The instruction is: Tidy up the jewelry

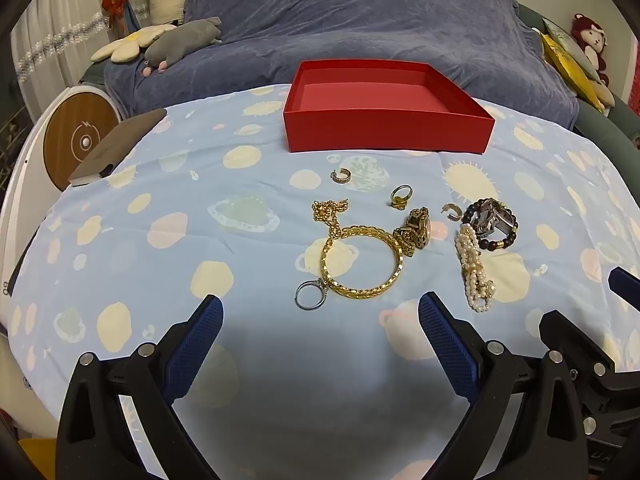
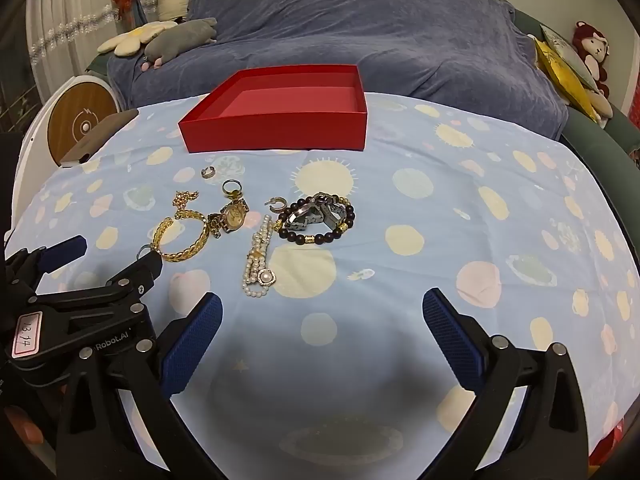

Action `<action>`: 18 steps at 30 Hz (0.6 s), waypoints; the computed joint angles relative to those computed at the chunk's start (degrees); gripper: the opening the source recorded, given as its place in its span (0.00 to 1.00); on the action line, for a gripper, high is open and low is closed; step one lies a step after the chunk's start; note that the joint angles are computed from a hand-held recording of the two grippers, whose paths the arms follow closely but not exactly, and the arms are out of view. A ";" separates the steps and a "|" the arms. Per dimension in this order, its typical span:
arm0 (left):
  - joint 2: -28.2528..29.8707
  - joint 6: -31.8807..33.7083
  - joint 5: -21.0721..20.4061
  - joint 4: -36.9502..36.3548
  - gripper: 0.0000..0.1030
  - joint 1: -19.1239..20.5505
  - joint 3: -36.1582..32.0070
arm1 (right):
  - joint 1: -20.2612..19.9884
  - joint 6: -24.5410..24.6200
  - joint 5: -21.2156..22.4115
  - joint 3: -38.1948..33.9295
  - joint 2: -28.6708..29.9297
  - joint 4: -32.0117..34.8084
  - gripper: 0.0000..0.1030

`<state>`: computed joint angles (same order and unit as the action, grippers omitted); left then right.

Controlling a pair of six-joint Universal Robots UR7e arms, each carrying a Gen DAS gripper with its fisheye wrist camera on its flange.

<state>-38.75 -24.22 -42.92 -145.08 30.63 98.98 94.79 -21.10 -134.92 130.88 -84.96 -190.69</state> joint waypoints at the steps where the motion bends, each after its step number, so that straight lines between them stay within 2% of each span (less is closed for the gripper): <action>1: 0.02 0.13 0.03 -0.26 0.94 -0.02 0.05 | 0.02 0.14 -0.13 -0.06 -0.03 0.35 0.95; 18: 0.33 0.20 -0.71 -0.27 0.94 0.31 -0.83 | -0.03 0.03 -0.05 -0.19 0.01 0.34 0.95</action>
<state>-38.42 -24.02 -43.62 -145.36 30.94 98.15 94.76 -21.07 -134.96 130.68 -84.95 -190.35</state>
